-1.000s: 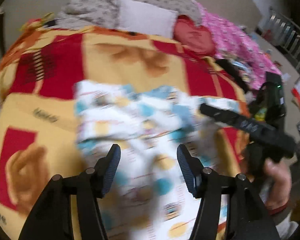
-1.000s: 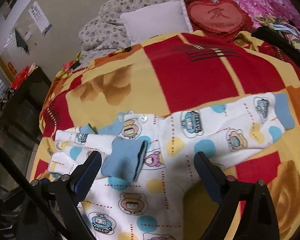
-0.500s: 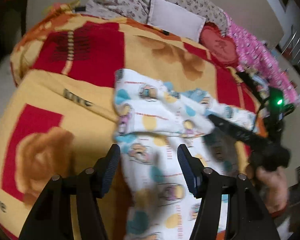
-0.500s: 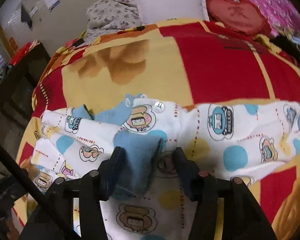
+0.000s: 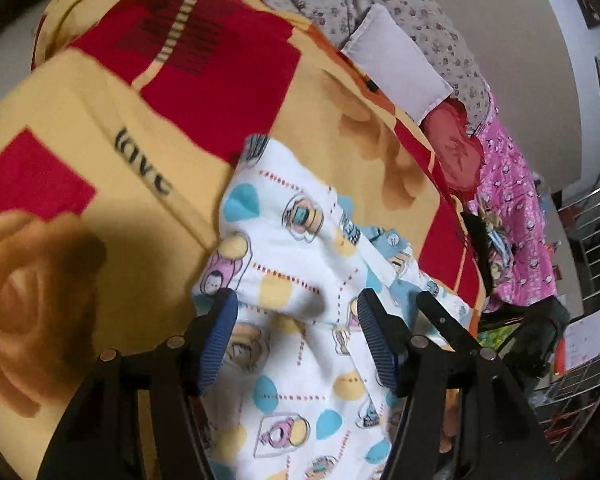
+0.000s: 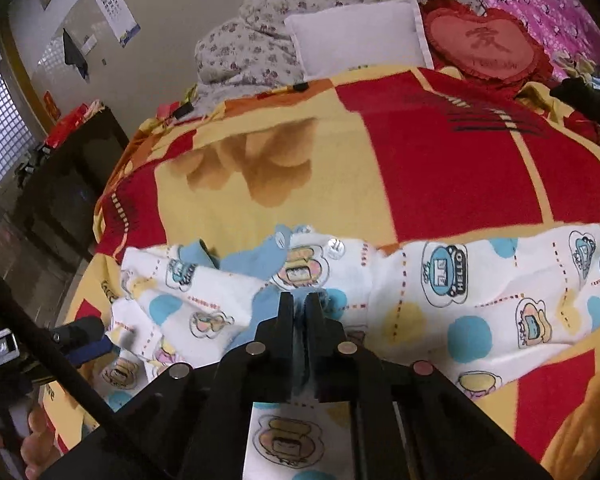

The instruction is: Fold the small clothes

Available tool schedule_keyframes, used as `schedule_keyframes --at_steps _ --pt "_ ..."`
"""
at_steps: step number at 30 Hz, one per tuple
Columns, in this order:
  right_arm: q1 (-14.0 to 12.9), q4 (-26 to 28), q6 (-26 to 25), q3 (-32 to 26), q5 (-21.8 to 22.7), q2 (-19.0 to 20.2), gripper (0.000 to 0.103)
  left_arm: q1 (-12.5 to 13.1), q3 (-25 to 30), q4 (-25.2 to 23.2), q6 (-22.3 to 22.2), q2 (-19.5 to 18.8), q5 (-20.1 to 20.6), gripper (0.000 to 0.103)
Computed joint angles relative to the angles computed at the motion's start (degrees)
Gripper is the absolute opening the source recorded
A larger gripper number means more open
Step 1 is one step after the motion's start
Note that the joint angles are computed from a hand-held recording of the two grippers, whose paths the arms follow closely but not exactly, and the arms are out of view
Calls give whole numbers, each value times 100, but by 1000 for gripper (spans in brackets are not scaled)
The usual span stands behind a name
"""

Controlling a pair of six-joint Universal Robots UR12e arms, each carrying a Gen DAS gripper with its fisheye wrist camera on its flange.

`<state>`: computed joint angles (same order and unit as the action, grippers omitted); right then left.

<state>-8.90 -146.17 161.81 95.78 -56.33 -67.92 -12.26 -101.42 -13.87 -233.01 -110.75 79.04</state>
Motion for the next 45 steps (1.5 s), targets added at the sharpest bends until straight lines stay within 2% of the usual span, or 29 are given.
schedule_keyframes --at_steps 4,5,6,7,8,9,12,15,17,18,19,20,21,22,27,30,33,34,36,37,38,40,43,45 --pt "-106 -67 232 59 225 6 8 3 -135 197 -108 57 -166 62" --pt "-111 -7 240 52 193 3 13 16 -161 284 -188 51 -235 63" --pt "-123 56 273 51 208 -3 35 28 -185 388 -286 39 -274 66" --pt "-155 92 380 67 337 -5 62 37 -192 453 -382 25 -268 68" --pt "-179 82 436 86 448 -7 68 47 -196 503 -479 8 -267 69" --pt "-189 78 452 107 509 -17 68 59 -190 544 -570 -14 -288 69" --pt "-133 251 161 98 443 -50 68 83 -125 533 -680 -86 -342 69" --pt "-81 238 180 89 286 -25 67 73 -48 532 -678 -143 -291 70" --pt "-63 325 180 50 310 29 50 70 -19 524 -673 -163 -205 69" --pt "-53 389 131 26 309 53 34 77 -19 547 -720 -176 -211 65" --pt "-31 519 35 -13 313 86 15 96 -21 620 -778 -207 -269 44" --pt "-23 570 11 -24 322 102 10 105 -6 572 -731 -217 -304 31" --pt "-19 488 56 4 321 100 8 105 24 423 -624 -212 -300 8" --pt "-33 326 92 68 386 73 7 93 3 371 -575 -182 -239 6" --pt "-126 -244 10 276 657 -152 6 -10 -268 729 -458 72 136 6" --pt "-172 -532 9 332 700 -237 6 -119 -323 630 -268 144 385 6" --pt "-110 -709 91 294 323 -168 5 -77 -196 257 -286 -30 97 6" --pt "-79 -654 107 241 216 -104 5 -56 -172 183 -275 -73 -7 12" --pt "-13 -639 43 203 -114 -39 5 -37 -200 221 -292 -92 -38 15" --pt "10 -600 -26 198 -293 -22 5 -46 -225 244 -257 -59 39 22" --pt "6 -447 -93 157 -364 4 5 -78 -226 175 -169 -11 217 27" --pt "-14 -153 -175 110 -402 23 5 -164 -193 -12 30 107 642 46" --pt "-116 -251 176 156 -368 -5 6 -306 -43 -328 489 233 1338 55" --pt "-166 -443 248 187 -347 -41 8 -337 70 -449 714 246 1561 63"
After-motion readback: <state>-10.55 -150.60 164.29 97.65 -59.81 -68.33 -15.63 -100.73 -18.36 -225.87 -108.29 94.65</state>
